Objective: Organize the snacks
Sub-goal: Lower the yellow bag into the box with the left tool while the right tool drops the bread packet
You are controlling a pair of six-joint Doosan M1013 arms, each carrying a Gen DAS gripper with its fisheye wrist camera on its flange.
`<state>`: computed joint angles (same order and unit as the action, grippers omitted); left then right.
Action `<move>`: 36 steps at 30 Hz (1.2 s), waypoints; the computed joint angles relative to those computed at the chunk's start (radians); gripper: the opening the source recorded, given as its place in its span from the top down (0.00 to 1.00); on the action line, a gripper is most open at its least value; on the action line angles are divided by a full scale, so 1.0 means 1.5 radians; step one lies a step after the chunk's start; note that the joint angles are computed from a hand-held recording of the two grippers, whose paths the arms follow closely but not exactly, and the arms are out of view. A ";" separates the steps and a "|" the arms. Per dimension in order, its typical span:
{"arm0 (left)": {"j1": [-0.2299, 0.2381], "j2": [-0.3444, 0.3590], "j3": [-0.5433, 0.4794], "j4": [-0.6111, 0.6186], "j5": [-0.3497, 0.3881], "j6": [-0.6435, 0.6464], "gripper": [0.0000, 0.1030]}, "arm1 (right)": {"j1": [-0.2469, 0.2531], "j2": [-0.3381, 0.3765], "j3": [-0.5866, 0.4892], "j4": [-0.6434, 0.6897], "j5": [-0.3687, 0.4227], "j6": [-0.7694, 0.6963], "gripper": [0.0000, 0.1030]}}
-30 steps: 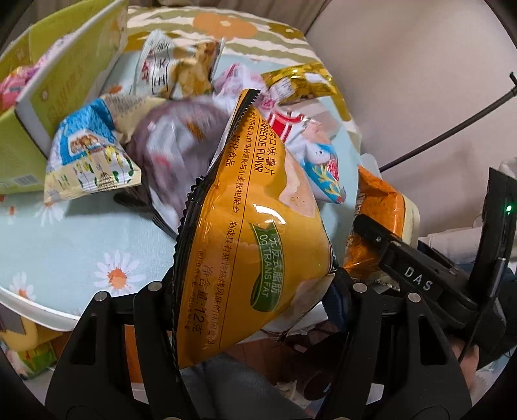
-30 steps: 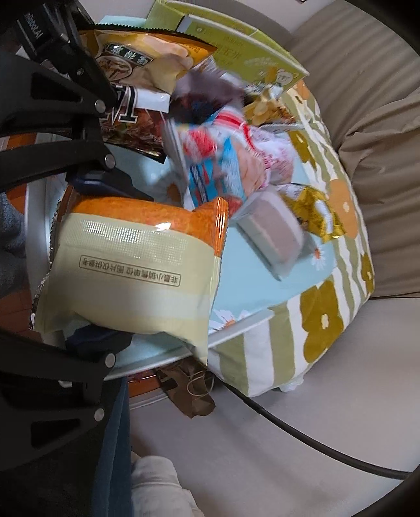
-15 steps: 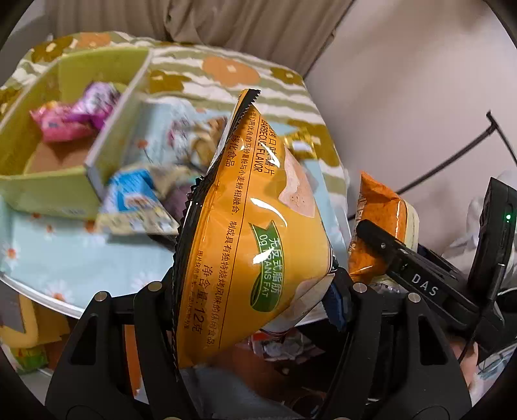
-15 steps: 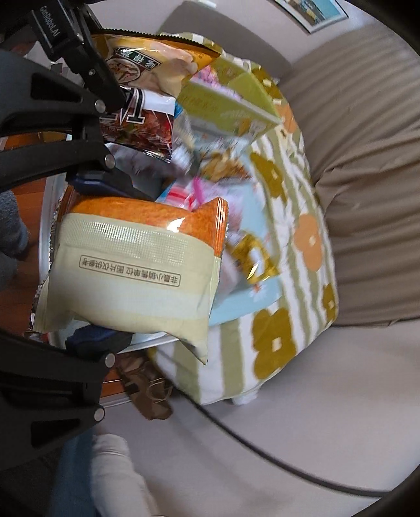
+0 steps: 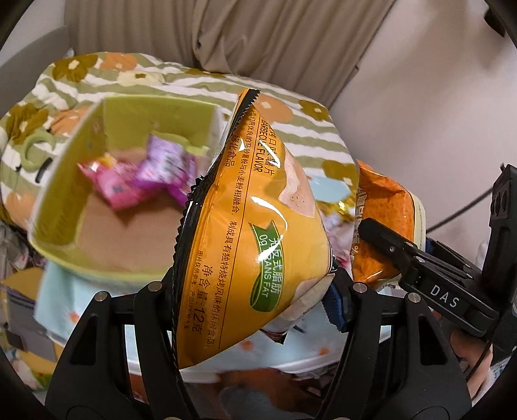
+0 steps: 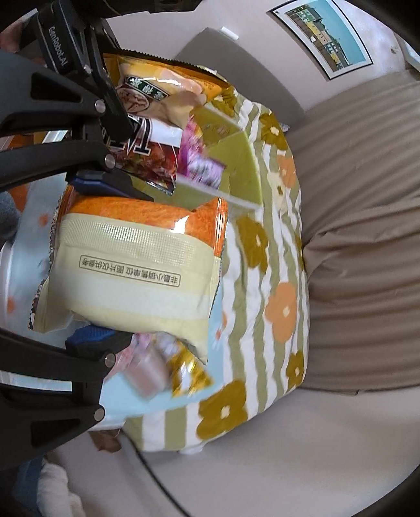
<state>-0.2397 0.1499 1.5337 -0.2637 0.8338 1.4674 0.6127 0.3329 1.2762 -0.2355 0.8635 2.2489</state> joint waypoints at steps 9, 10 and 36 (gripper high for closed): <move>0.109 0.071 -0.079 -0.031 0.086 0.114 0.39 | 0.032 0.126 -0.183 0.018 0.067 -0.011 0.43; 0.119 0.080 -0.086 -0.035 0.097 0.130 0.39 | 0.036 0.140 -0.204 0.018 0.078 -0.007 0.43; 0.180 0.088 -0.062 -0.008 0.110 0.187 0.00 | 0.054 0.264 -0.363 0.082 0.203 -0.049 0.43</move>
<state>0.0307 0.2821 1.4413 -0.2764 0.9982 1.7483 0.6943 0.7285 0.7311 -0.1124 1.1677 2.1753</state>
